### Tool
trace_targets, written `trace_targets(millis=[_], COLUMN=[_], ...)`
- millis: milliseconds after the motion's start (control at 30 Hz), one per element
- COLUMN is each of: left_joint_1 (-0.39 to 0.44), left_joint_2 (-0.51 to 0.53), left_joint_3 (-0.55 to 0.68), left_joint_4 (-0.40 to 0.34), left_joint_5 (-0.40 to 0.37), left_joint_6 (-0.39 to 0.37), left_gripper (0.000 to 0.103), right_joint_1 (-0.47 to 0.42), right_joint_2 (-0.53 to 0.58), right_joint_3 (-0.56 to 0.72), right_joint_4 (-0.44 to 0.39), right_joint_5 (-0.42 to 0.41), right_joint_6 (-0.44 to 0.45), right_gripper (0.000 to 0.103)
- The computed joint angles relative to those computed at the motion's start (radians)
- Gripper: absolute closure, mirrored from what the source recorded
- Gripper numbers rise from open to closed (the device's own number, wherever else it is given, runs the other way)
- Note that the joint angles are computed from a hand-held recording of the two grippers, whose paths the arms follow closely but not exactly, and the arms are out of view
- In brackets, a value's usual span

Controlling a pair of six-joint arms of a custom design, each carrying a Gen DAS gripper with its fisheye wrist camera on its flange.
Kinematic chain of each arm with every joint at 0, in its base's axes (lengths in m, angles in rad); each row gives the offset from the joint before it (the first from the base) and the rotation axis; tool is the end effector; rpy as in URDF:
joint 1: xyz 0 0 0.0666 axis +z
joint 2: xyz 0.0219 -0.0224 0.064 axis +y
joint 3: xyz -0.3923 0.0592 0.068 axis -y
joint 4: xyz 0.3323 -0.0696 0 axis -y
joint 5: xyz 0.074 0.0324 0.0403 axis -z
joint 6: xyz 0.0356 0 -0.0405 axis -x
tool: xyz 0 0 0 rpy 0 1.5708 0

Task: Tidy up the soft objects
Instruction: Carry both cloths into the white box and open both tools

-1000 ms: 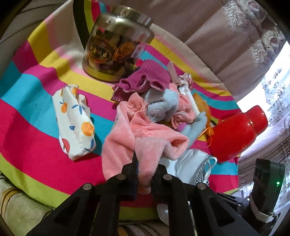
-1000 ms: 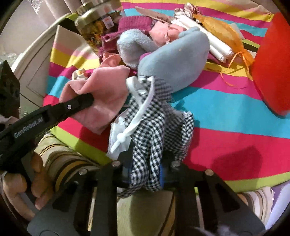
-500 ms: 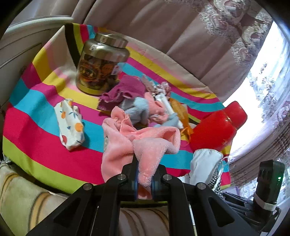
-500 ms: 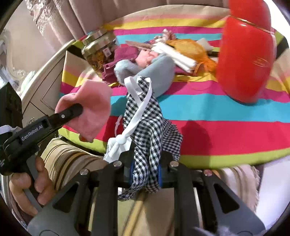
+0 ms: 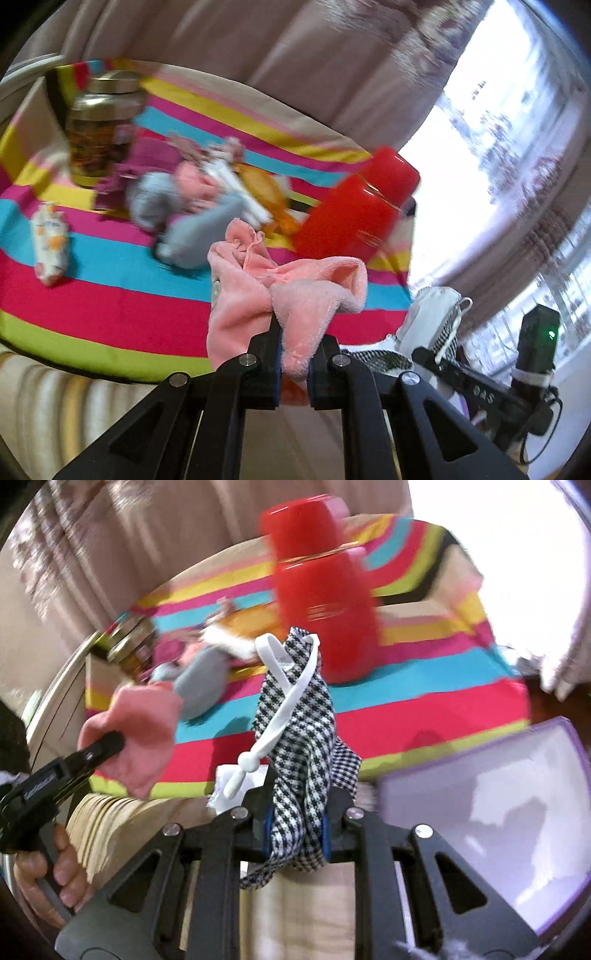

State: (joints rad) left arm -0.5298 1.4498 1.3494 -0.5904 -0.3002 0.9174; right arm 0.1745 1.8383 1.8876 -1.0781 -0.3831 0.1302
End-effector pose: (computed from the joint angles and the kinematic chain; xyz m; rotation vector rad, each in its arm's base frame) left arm 0.3984 -0.2216 0.4260 -0.5925 2.1844 -0.4478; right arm 0.5671 0.1131 0.4156 -0.5256 2.5132 0.5129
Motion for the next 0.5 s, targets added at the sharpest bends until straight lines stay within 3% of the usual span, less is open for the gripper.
trace_targets(millis=[233,500], left_joint_1=[-0.070,-0.132], left_joint_2=[0.126,0.255], left_joint_3=[0.158,0.332], left_joint_4=[-0.004,-0.052], left_joint_5=[0.071,0.146], left_joint_6=[-0.062,-0.117], left_gripper=[0.093,0.093], right_joint_1=[-0.111,-0.163], right_joint_2=[-0.019,-0.039], right_joint_3=[-0.017,-0.063], right_joint_4=[0.063,0.138], right_joint_5=[0.138,0.305], right_joint_6=[-0.011,0.017], right_gripper=[0.081,0.081])
